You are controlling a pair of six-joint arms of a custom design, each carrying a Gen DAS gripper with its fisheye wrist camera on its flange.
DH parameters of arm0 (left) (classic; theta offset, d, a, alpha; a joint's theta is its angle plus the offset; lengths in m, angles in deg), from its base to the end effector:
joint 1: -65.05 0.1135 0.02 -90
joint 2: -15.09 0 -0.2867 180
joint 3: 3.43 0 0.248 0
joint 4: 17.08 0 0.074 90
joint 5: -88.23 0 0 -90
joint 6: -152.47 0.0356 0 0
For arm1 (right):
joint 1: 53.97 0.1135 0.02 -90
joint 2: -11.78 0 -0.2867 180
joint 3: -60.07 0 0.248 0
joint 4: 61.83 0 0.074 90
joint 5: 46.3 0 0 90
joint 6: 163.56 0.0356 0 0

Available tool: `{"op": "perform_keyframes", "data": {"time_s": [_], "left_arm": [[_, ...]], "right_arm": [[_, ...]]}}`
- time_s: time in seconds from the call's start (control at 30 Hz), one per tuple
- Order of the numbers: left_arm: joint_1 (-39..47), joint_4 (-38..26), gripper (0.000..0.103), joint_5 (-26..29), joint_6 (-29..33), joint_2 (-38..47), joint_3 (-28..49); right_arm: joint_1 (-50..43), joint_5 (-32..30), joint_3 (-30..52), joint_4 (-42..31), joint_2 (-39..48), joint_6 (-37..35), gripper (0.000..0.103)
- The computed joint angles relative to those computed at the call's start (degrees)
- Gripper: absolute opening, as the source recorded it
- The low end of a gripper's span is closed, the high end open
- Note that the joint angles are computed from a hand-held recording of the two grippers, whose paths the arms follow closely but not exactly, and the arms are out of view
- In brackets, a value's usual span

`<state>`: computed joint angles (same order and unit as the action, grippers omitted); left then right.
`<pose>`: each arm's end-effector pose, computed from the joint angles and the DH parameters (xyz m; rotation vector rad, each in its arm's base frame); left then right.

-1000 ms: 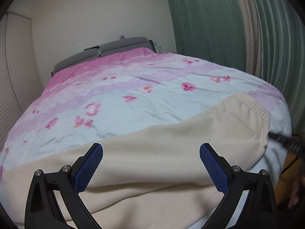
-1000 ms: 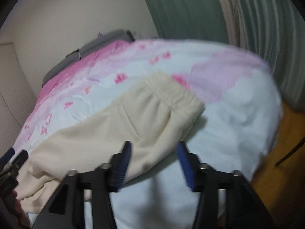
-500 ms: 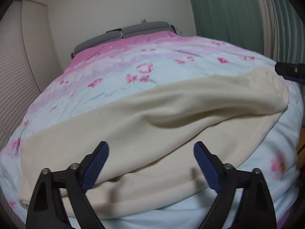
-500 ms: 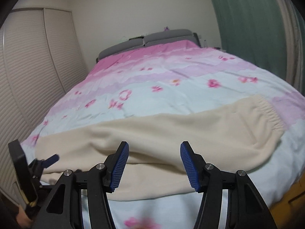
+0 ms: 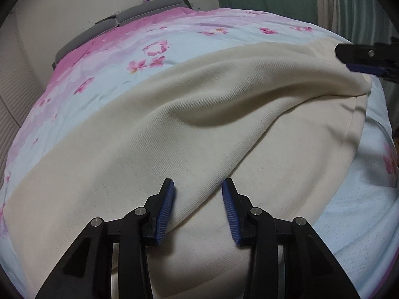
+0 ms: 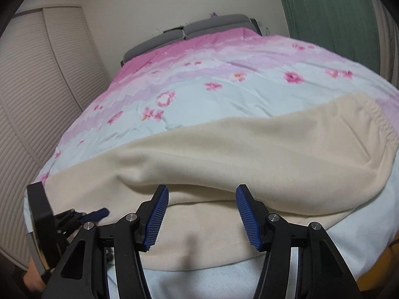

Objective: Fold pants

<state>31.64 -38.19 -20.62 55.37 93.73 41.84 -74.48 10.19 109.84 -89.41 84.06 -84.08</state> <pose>0.2010 -0.1188 0.1705 0.4307 2.4151 0.1099 0.2208 -0.0616 0.2121 -0.0500 2.3035 0.4420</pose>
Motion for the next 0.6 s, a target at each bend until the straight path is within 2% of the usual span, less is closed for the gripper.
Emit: {"op": "perform_keyframes", "data": {"time_s": [0.17,0.33,0.4,0.47,0.6], "left_arm": [[2.12,-0.42,0.038,2.7,0.66,1.47,0.9],[7.37,-0.77,0.011,9.16,-0.27,0.09,0.78],[8.45,-1.63,0.009,10.76,-0.06,-1.96,0.5],[7.34,-2.87,0.008,10.02,0.43,-5.08,0.03],[5.76,-8.77,0.008,9.59,-0.27,-12.44,0.73]], "right_arm": [[-1.67,0.78,0.74,0.48,3.9,1.02,0.058],[-3.48,-0.14,1.37,0.14,5.33,2.35,0.058],[-3.45,-0.36,1.37,-0.1,4.57,2.56,0.058],[-3.78,-1.06,1.4,-0.7,3.78,2.27,0.058],[-4.73,-2.86,1.83,-2.45,1.42,2.14,0.058]]}}
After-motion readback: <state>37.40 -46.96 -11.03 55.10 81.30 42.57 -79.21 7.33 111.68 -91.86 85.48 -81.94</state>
